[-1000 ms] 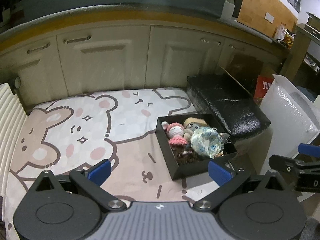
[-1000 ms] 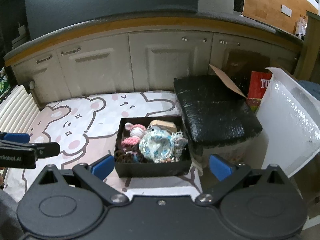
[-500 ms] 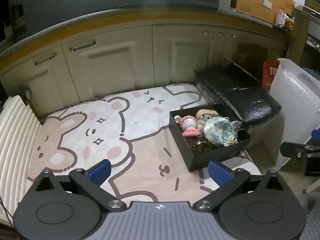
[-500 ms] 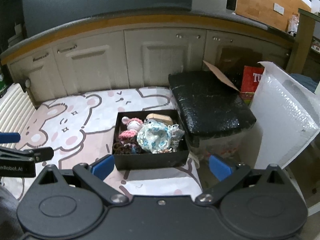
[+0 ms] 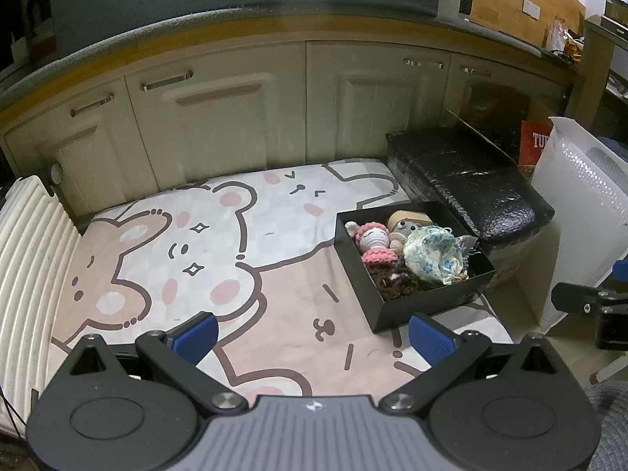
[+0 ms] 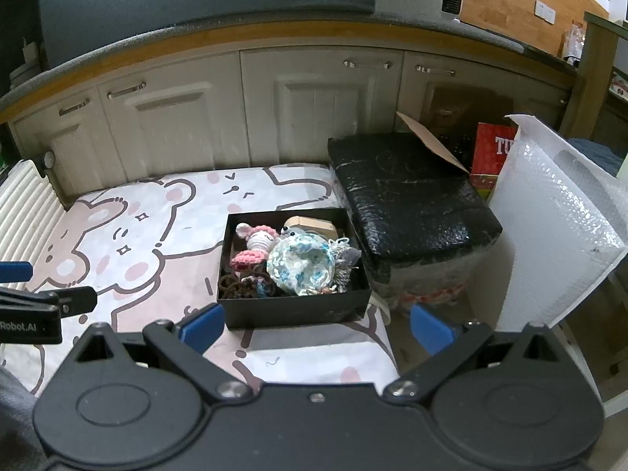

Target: Organize objects

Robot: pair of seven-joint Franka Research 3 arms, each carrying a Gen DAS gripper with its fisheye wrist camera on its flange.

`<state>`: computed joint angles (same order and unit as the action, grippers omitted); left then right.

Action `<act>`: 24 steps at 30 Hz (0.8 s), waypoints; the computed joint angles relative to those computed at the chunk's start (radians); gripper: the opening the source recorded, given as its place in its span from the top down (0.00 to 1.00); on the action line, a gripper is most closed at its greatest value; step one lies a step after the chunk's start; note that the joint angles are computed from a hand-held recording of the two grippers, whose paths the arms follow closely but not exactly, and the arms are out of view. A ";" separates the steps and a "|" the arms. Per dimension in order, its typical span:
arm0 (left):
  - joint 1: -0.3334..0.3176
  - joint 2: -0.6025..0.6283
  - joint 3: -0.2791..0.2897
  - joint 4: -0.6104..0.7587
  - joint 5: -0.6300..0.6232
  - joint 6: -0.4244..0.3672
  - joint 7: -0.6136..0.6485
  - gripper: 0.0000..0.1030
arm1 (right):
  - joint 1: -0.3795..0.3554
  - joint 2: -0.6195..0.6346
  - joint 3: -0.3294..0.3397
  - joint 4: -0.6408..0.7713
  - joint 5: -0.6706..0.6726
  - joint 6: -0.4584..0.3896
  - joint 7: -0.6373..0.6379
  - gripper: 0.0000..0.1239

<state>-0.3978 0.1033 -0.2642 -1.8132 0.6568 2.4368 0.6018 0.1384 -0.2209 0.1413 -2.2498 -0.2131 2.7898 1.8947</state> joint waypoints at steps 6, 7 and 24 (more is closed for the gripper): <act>-0.001 0.006 0.000 0.007 -0.007 -0.002 0.006 0.01 | 0.002 0.000 -0.002 0.000 0.002 -0.002 -0.001 0.17; -0.001 0.006 0.001 0.008 -0.007 -0.004 0.006 0.01 | 0.003 0.000 -0.002 -0.001 0.006 -0.002 -0.002 0.17; -0.002 0.004 0.001 0.002 -0.009 -0.001 0.007 0.01 | 0.001 0.002 0.001 0.001 -0.003 -0.007 0.006 0.17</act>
<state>-0.3993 0.1074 -0.2629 -1.8115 0.6474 2.4362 0.6086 0.1393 -0.2194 0.1422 -2.2484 -0.2164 2.7825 1.9012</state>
